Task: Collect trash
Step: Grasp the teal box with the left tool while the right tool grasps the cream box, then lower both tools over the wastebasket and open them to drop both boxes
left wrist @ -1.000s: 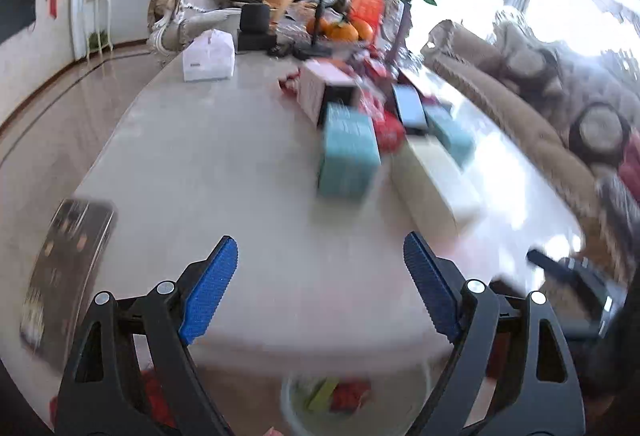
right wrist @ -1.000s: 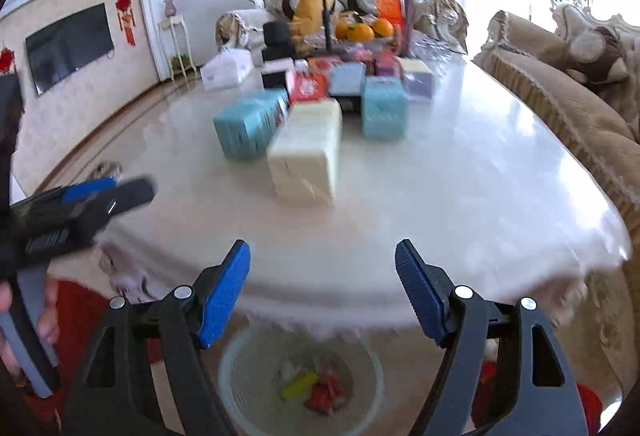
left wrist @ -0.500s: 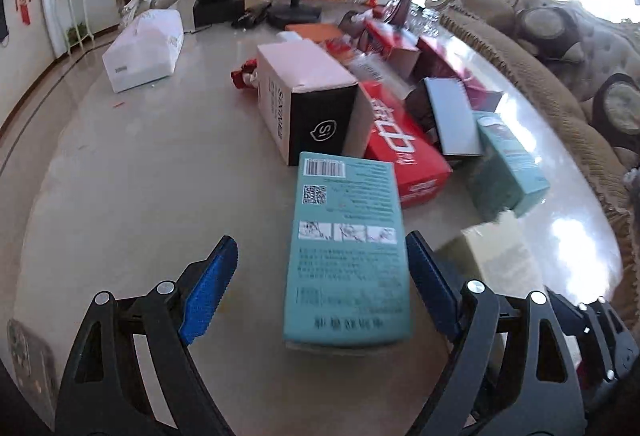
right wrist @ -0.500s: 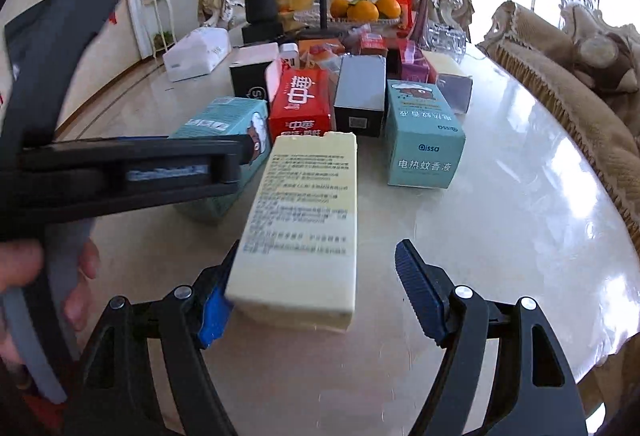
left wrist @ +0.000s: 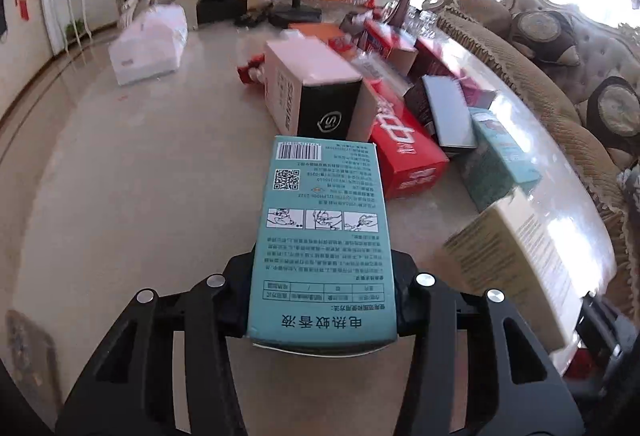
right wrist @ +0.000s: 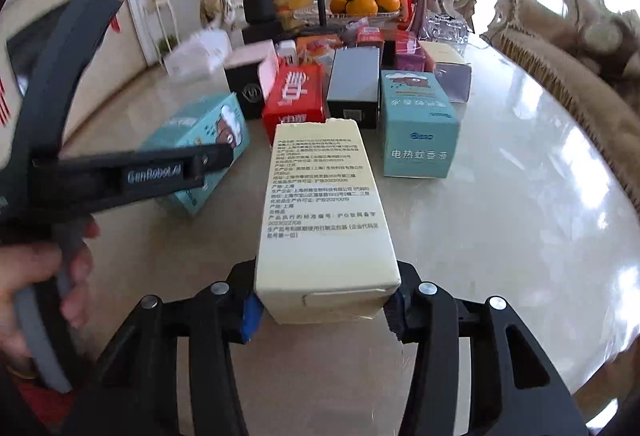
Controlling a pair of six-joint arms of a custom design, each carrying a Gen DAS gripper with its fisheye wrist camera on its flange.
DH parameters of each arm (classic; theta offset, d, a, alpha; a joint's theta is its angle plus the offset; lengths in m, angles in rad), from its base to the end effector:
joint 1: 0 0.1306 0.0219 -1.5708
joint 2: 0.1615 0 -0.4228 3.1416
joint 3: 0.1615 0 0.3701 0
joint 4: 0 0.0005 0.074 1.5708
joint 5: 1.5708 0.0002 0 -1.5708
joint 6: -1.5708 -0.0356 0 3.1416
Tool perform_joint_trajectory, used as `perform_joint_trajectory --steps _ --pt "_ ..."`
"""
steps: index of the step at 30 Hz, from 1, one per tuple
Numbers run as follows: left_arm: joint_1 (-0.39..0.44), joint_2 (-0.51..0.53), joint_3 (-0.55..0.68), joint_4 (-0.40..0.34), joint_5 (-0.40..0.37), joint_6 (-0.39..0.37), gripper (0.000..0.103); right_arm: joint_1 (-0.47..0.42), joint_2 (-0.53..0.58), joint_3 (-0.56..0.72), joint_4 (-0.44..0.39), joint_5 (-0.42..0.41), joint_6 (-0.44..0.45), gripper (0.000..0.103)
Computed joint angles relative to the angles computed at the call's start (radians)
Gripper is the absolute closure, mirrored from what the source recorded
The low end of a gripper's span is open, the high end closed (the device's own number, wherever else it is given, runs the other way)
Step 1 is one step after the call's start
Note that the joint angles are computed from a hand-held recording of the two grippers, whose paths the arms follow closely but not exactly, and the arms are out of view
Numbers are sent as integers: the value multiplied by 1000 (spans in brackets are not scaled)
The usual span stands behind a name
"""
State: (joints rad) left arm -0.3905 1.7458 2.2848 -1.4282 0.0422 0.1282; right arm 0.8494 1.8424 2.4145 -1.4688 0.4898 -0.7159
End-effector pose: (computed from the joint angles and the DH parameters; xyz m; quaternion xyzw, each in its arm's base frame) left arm 0.5060 -0.2105 0.6344 0.1302 0.9333 -0.1049 0.3179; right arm 0.3935 0.4212 0.6323 0.0189 0.9189 0.0640 0.3888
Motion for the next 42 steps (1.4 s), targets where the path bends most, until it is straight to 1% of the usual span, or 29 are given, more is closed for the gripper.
perform_joint_trajectory --steps 1,3,7,9,10,11,13,14,16,17,18,20,21,22,25,26,29,32,33,35,36,37,39,42 --pt "-1 -16 -10 6 -1 -5 55 5 -11 -5 2 9 2 57" --pt "-3 -81 -61 33 9 -21 55 15 -43 -26 14 23 3 57" --pt "-17 -267 -226 104 45 -75 55 51 -176 -152 115 -12 13 57" --pt "-29 -343 -295 115 52 -87 55 88 -243 -209 138 -13 13 57" --pt "-38 -398 -350 115 69 -96 55 106 -270 -234 146 -15 12 57" --pt "-42 -430 -382 109 80 -103 55 134 -302 -266 151 -10 7 57" --pt "-60 -497 -460 90 95 -108 55 187 -341 -311 131 2 -22 57" --pt "-70 -529 -504 69 107 -102 55 210 -354 -330 118 1 -44 57" --pt "-83 -567 -576 27 144 -75 55 263 -376 -380 81 -3 -125 57" --pt "-87 -578 -608 12 160 -66 55 276 -377 -394 64 -6 -153 57" --pt "-95 -587 -647 1 174 -50 55 296 -379 -421 39 -17 -202 57" --pt "-117 -587 -724 -11 184 -29 55 302 -394 -499 55 -91 -268 57" --pt "-134 -581 -748 -7 172 -17 55 298 -398 -530 63 -117 -292 57" --pt "-154 -566 -786 -3 140 -12 55 290 -395 -566 66 -148 -307 57" --pt "-186 -536 -860 27 76 -3 55 250 -376 -646 71 -223 -318 57" --pt "-189 -516 -879 39 70 5 55 228 -364 -675 85 -257 -312 57" --pt "-187 -479 -908 68 67 25 54 188 -330 -712 108 -305 -290 57" --pt "-188 -466 -919 77 63 31 52 176 -309 -721 118 -316 -274 57" --pt "-190 -460 -918 73 50 30 40 172 -301 -721 120 -321 -267 57" --pt "-189 -459 -923 75 14 32 27 174 -284 -704 106 -298 -254 54" --pt "-188 -458 -924 77 11 37 26 182 -277 -698 94 -284 -251 46" --pt "-185 -458 -926 79 20 39 26 186 -263 -679 63 -263 -245 43" --pt "-173 -456 -930 88 33 36 20 192 -266 -674 47 -235 -239 41" --pt "-182 -459 -924 90 0 33 19 188 -271 -665 38 -233 -246 41"
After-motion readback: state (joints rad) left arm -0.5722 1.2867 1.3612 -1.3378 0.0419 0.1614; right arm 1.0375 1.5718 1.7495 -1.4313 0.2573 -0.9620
